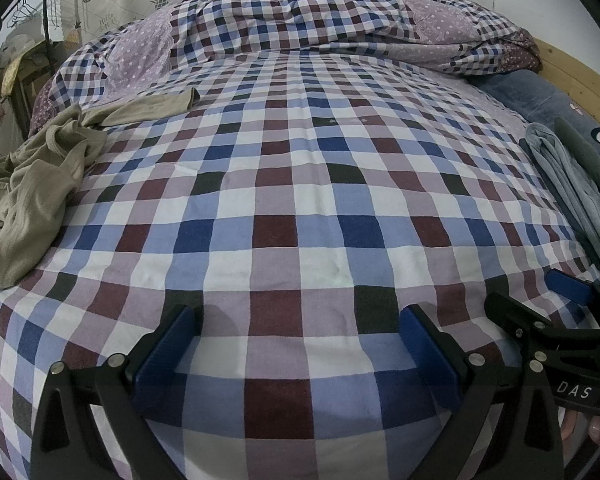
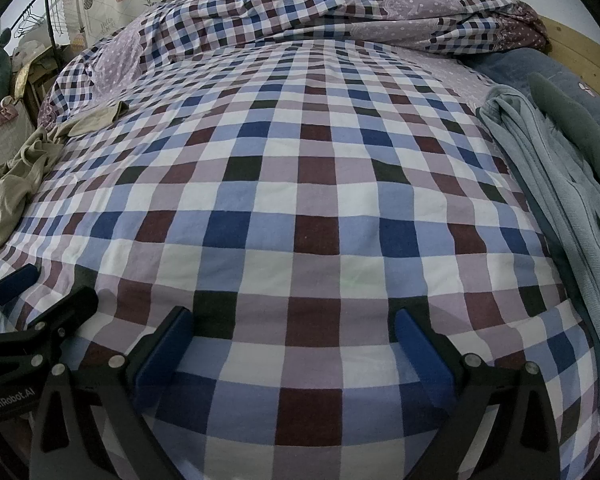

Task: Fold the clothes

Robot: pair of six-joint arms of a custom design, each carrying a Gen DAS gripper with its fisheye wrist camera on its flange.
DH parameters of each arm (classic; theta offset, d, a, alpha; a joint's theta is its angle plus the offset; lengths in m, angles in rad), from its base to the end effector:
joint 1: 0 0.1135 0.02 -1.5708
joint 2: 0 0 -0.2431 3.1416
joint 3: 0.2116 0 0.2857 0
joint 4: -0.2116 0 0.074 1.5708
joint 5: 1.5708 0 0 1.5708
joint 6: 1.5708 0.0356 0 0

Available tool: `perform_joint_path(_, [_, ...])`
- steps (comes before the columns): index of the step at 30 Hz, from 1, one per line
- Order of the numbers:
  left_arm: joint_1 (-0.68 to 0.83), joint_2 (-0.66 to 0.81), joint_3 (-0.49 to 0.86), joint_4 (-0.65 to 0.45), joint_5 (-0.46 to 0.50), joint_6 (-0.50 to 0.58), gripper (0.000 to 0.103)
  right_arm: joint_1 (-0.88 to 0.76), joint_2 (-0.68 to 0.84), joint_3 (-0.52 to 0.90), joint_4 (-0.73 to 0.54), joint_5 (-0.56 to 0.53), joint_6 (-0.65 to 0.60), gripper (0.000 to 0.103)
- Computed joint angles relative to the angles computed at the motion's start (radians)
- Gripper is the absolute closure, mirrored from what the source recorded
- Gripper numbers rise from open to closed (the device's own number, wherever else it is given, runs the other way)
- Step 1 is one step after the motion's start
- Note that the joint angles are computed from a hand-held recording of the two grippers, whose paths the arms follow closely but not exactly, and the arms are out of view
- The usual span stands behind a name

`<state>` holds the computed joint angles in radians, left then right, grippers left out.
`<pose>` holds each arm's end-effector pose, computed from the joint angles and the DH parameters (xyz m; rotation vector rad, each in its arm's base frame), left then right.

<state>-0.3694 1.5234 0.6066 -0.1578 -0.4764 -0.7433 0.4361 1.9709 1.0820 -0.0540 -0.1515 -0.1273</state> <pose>0.2636 -0.0845 0.0782 -0.6088 2.4004 0.1790 0.3616 0.1745 0.0700 -0.7620 2.4092 0.3156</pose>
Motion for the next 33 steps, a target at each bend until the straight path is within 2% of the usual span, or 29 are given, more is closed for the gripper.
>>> perform_joint_path(15, [0.032, -0.021, -0.02, 0.003, 0.015, 0.032, 0.0, 0.001, -0.001, -0.001, -0.001, 0.0, 0.001, 0.0])
perform_joint_path(18, [-0.015, 0.022, 0.037, -0.05, -0.027, -0.006, 0.0, 0.002, -0.001, 0.001, -0.002, 0.0, 0.002, 0.0])
perform_joint_path(33, [-0.007, 0.011, 0.021, -0.04, -0.018, -0.004, 0.0, -0.001, -0.002, -0.001, -0.002, -0.001, 0.0, 0.0])
